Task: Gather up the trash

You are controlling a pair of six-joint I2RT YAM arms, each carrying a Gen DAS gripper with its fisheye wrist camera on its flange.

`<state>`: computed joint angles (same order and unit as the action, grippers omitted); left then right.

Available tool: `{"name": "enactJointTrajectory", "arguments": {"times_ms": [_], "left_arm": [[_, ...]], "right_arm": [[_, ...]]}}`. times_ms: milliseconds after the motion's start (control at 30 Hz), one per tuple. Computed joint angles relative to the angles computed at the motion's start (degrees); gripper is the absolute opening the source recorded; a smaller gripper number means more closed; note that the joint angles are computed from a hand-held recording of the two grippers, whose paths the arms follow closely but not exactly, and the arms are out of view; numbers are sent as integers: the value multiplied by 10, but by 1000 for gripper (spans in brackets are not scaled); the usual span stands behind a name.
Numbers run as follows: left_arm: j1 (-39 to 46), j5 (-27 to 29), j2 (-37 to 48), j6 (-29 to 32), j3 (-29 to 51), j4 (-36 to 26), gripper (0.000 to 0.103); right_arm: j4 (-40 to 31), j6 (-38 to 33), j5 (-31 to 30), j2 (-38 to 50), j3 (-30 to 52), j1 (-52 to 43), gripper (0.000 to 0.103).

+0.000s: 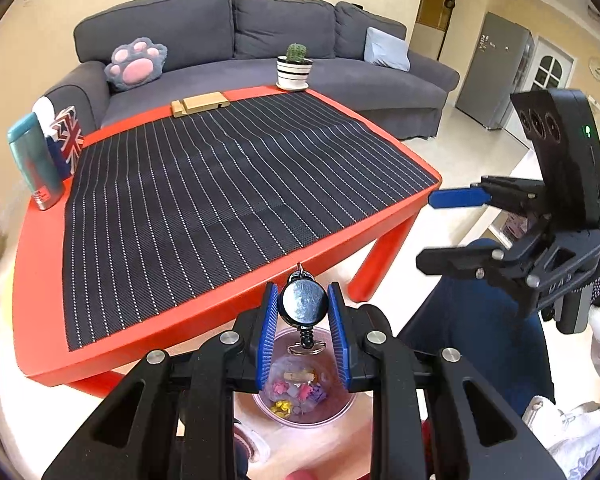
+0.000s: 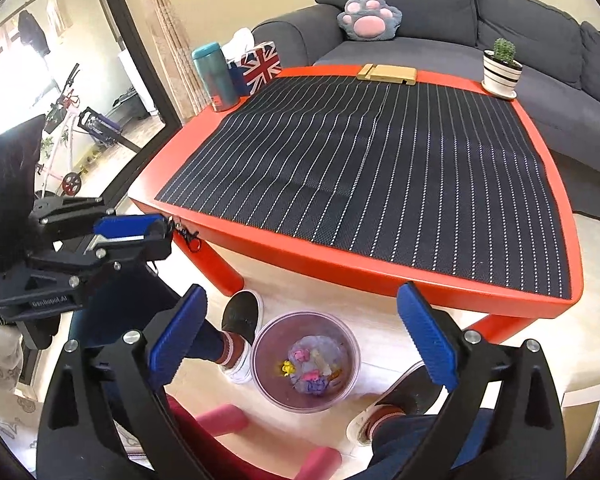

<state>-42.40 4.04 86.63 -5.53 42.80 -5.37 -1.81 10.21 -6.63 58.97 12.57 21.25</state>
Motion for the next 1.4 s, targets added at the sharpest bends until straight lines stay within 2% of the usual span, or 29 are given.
{"name": "enactJointTrajectory", "arguments": {"times_ms": [333,367,400,433,467,500,733,1400], "left_arm": [[-10,14,3,5,10,-6,27],[-11,15,4,3,11,-5,32],[-9,16,5,2,12,-5,42],[-7,16,5,-2,9,1,73],[-5,16,1,-8,2,15,92],[-1,16,-5,-14,-6,31,92],[5,-6,0,-27,-3,22,95],[17,-18,-8,-42,-4,11,95]], "right_arm": [[-15,-7,-19,-22,0,-31,94],[-16,-8,-21,-24,0,-34,94],[-16,-9,-22,-24,0,-36,94],[-16,-10,-23,-24,0,-39,94],[-16,-10,-24,-23,1,-40,94],[-15,-11,-24,-23,1,-41,94],[-9,-9,-28,-18,-2,-42,96],[-17,1,-13,-24,1,-24,97]]}}
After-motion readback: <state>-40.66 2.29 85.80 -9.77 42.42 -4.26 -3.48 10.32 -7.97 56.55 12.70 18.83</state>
